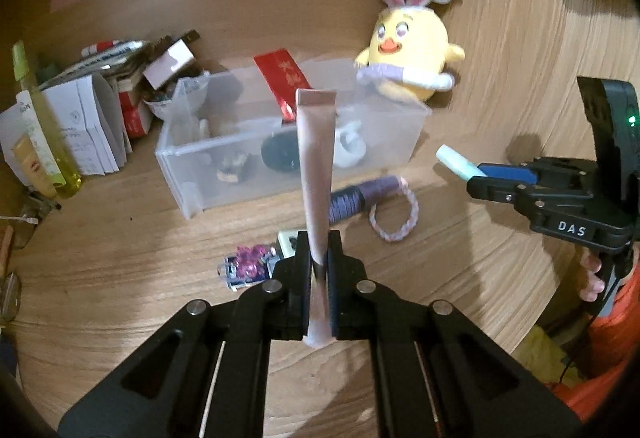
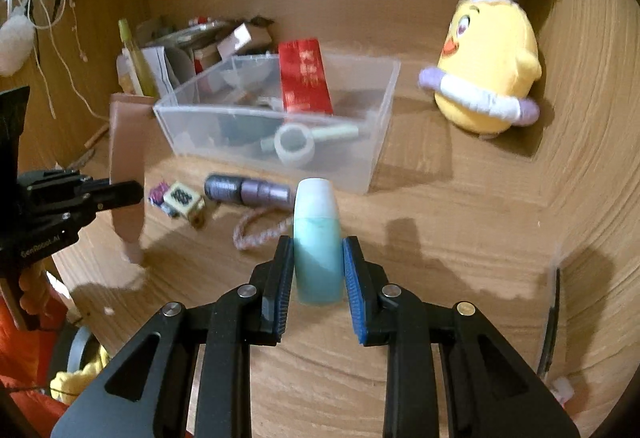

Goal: Organize objects
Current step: 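Carry the pink-beige tube and teal bottle over the clear box with both tools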

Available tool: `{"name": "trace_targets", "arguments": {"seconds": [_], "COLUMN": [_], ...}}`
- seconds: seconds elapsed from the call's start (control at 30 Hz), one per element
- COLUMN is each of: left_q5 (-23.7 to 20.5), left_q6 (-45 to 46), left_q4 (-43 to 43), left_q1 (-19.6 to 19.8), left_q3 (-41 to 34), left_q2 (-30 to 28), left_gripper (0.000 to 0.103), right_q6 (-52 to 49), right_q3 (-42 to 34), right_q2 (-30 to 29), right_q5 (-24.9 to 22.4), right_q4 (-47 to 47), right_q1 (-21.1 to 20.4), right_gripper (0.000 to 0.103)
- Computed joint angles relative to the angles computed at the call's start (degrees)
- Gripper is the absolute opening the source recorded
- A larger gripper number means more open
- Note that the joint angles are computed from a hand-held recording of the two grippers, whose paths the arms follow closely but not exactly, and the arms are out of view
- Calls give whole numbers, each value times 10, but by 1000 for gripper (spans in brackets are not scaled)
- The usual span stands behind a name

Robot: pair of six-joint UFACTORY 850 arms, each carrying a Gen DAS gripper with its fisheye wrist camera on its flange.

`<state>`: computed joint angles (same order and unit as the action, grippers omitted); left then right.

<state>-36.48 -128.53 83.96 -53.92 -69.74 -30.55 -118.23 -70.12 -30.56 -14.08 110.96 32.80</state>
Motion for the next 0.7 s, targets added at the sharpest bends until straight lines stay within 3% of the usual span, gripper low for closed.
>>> {"name": "trace_targets", "arguments": {"seconds": [0.37,0.7], "left_q5": [-49,-85], "left_q6": [-52,-43], "left_q4": [74,78], "left_q1": [-1,12], "left_q3": [7,-9], "left_q2": [32,40], "left_gripper": [6,6], "right_q6": [-66,-76], "right_q3": [-24,-70], "right_q2": [3,-12], "right_q5": [-33,-38], "right_q4": [90,107], "right_q1": [-2,3], "right_gripper": [23,23]}}
